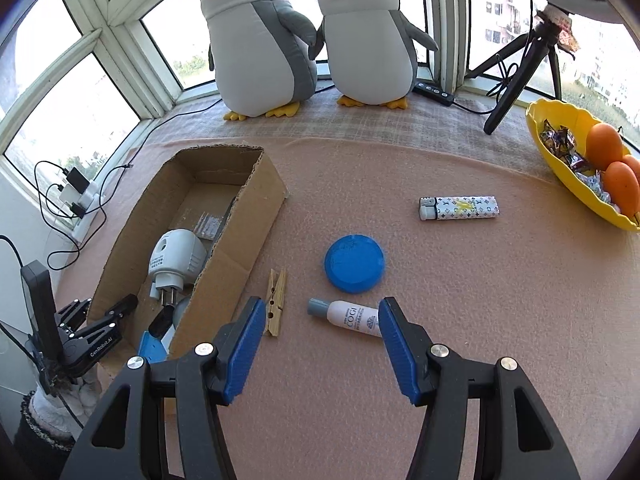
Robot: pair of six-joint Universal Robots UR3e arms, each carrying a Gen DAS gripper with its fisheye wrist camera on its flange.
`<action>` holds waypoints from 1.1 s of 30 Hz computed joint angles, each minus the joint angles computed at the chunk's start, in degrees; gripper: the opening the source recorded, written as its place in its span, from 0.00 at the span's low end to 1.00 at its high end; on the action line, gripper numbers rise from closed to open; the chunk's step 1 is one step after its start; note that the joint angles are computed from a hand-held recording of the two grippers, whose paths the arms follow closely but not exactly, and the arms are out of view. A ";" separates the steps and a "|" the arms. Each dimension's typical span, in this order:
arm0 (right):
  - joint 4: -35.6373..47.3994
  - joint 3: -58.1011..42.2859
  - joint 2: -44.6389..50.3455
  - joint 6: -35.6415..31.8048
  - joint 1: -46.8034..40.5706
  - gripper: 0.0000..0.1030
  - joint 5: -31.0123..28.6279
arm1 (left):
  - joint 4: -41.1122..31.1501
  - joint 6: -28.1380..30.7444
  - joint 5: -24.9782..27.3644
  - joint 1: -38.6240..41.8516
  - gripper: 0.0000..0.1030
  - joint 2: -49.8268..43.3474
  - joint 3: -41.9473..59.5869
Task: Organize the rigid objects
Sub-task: 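Move the right tool toward the white lotion bottle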
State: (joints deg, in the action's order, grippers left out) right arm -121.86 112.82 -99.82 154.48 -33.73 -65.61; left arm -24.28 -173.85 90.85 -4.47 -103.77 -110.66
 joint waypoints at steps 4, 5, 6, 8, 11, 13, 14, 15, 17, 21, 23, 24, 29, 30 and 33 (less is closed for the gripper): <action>-1.82 0.61 1.54 -4.33 0.56 0.53 -3.93 | -0.18 -0.08 0.50 -0.33 0.42 0.00 0.13; -2.92 0.96 1.92 -4.92 1.08 0.53 -5.14 | -0.27 -0.09 0.62 -0.39 0.42 0.02 0.17; -4.11 1.34 2.30 -5.53 1.57 0.53 -6.12 | -0.36 -0.08 0.70 -0.41 0.42 0.00 0.25; -5.24 1.56 3.31 -6.99 2.25 0.53 -7.05 | -0.42 -0.14 1.04 -0.64 0.42 -0.13 0.39; -8.04 1.84 5.03 -8.27 4.17 0.53 -9.46 | -0.58 -0.24 1.45 -0.89 0.42 -0.34 0.68; -9.90 2.10 6.11 -9.15 5.41 0.53 -10.81 | -0.67 -0.43 1.77 -1.15 0.42 -0.31 0.71; -10.81 2.23 6.66 -9.53 6.07 0.53 -11.50 | -0.67 -0.43 1.86 -1.17 0.42 -0.32 0.73; -11.45 2.30 7.09 -9.98 6.69 0.53 -12.10 | -0.65 -0.58 2.03 -1.33 0.42 -0.38 0.77; -12.99 2.29 8.25 -10.88 7.98 0.53 -13.55 | -0.62 -0.71 2.16 -1.38 0.42 -0.38 0.71; -14.59 1.38 10.86 -12.50 9.69 0.53 -15.69 | -0.63 -1.04 2.49 -1.54 0.42 -0.50 0.85; -14.84 0.63 12.27 -13.21 10.18 0.53 -16.38 | -0.63 -1.24 2.58 -1.60 0.42 -0.50 0.83; -15.13 0.42 12.87 -13.52 10.54 0.53 -16.84 | -0.62 -1.31 2.61 -1.62 0.42 -0.49 0.81; -14.73 -1.12 15.31 -14.85 11.32 0.53 -17.59 | -0.53 -1.52 2.59 -1.55 0.42 -0.44 0.65; -14.41 -1.35 15.59 -15.05 11.30 0.53 -17.45 | -0.51 -1.52 2.63 -1.60 0.42 -0.43 0.63; -11.69 -2.64 15.87 -15.44 10.63 0.45 -15.88 | -0.51 -1.51 2.60 -1.59 0.42 -0.43 0.63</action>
